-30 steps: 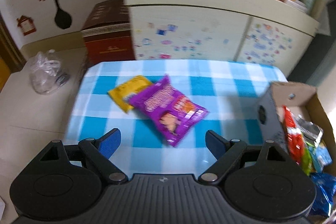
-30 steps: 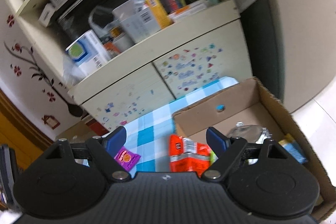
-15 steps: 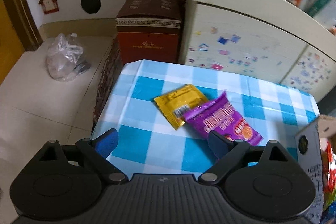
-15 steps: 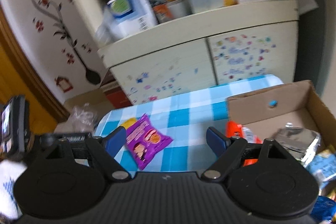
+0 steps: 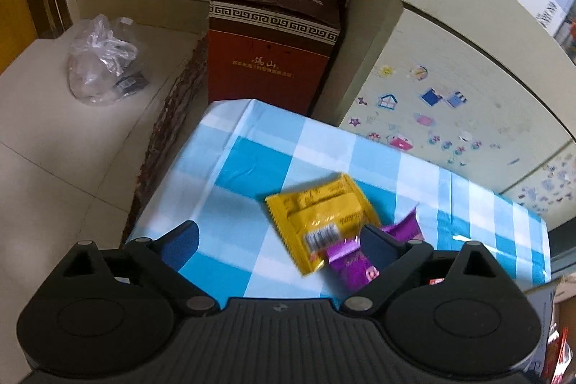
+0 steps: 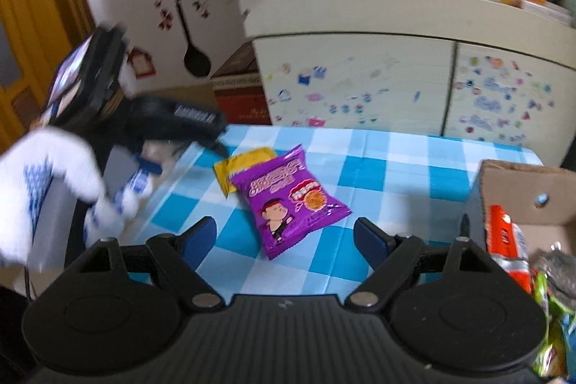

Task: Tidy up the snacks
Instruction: 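Move the left tool to the yellow packet while the right tool approaches the purple packet, then grasp the purple packet with the right tool and lift it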

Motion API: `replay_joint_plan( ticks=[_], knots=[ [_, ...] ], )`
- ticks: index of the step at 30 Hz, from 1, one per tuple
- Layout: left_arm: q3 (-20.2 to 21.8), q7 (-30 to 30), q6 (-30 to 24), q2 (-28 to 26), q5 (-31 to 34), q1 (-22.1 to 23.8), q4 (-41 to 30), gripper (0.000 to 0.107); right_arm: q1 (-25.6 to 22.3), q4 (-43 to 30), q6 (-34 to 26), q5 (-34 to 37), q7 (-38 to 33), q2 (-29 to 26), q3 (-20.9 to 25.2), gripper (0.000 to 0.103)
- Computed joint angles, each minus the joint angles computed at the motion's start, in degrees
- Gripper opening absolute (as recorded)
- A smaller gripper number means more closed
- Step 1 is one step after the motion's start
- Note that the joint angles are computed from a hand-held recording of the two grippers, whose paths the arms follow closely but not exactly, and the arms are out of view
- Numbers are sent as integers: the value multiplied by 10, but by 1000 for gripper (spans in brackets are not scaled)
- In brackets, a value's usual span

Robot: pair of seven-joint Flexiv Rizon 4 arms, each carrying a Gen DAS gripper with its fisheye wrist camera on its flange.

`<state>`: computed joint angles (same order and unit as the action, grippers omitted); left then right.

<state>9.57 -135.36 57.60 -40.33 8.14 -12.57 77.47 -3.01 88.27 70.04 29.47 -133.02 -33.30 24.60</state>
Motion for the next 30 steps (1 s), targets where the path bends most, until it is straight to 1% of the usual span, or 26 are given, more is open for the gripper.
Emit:
replay_joint_plan(
  ticks=[2,5,9,12,15,19,23,27,30],
  knots=[
    [-8,5,1,-10,-12,10,-10,99,18,3,18,-18,-2,-7,-11,88],
    [-12,7,12,-27,-25,19,-24,101,26,-7,23,-35,5,-24,-11,88],
    [-32,41,23,-46,-52,35,-38,101,37,-13,44,-68,2,-46,-9,88],
    [-35,64,28,-59,-63,37,-48,101,40,-24,67,-93,-1,-68,-3,89],
    [-36,87,31,-68,-69,38,-55,101,42,-39,81,-120,5,-91,5,95],
    [-41,110,32,-72,-84,40,-53,101,43,-68,78,-152,27,-123,10,95],
    [-42,128,19,-75,-96,42,-54,101,35,-96,70,-173,28,-150,25,95],
    [-41,144,14,-75,-95,42,-54,103,33,-114,70,-184,26,-169,34,95],
    [-39,161,-2,-78,-90,39,-63,103,28,-125,67,-184,20,-181,48,96]
  ],
)
